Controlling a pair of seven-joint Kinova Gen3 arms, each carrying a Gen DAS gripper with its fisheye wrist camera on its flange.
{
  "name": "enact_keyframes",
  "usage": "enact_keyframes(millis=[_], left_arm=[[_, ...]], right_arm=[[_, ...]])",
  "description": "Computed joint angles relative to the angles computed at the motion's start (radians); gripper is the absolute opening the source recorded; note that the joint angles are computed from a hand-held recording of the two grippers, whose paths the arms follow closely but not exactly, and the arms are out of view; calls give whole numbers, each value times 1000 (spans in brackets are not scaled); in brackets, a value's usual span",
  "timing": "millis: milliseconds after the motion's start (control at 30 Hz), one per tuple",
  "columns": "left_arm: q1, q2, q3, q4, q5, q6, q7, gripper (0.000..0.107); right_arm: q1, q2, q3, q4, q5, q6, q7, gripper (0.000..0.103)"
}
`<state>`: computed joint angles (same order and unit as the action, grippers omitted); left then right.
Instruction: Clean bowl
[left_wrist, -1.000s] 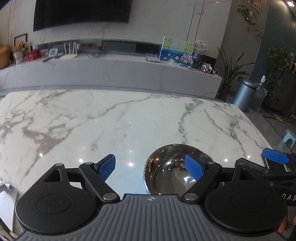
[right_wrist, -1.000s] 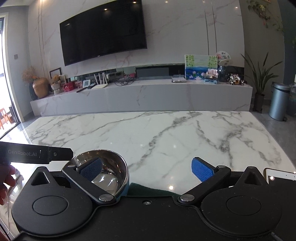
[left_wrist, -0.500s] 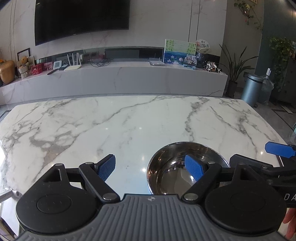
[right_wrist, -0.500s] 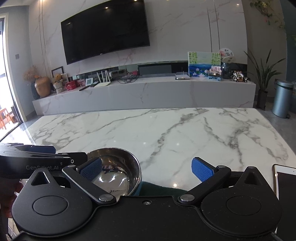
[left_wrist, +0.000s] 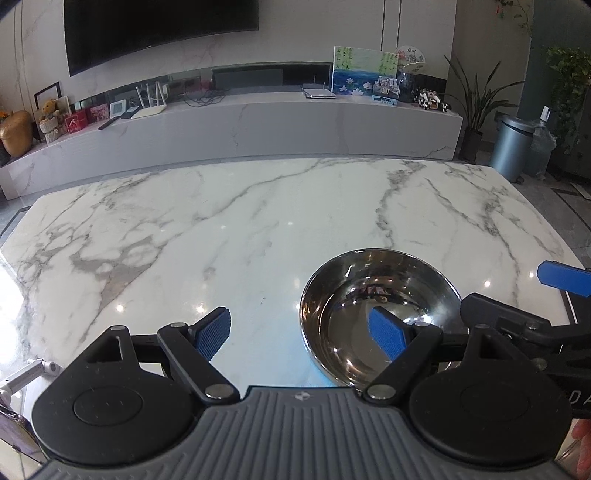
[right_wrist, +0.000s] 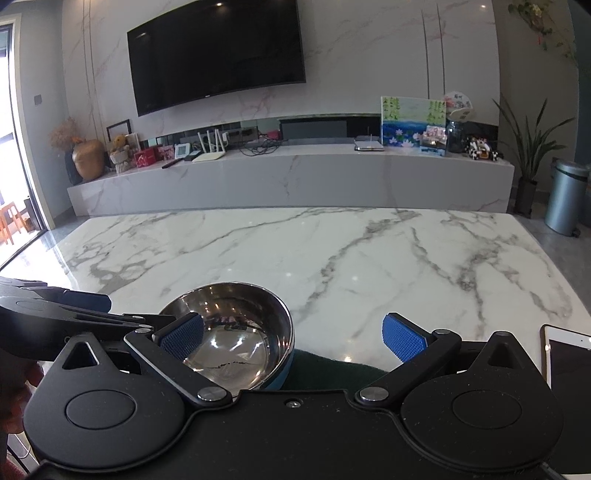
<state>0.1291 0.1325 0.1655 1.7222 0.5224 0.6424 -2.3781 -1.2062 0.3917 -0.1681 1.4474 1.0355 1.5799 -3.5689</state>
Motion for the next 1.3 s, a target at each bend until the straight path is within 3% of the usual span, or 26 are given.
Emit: enact_keyframes(millis=[300,567,1067,1300], left_arm=[[32,-9,-3,-10,-113,49,54,82],[69,-24,-4,5,-186,42,108,82],[63,-36,-4,14,-141,33,54,82],[61,-39,-3,5,-138,76,24,82]], right_arm=[[13,-14,-7,-35,-93,5,6,103],[39,-38,-19,-38,-189,-17,-19,103],[28,-46,-28,-56,-209,18,-5,103],[29,-53,-32,-51,-219,17,-4,103]])
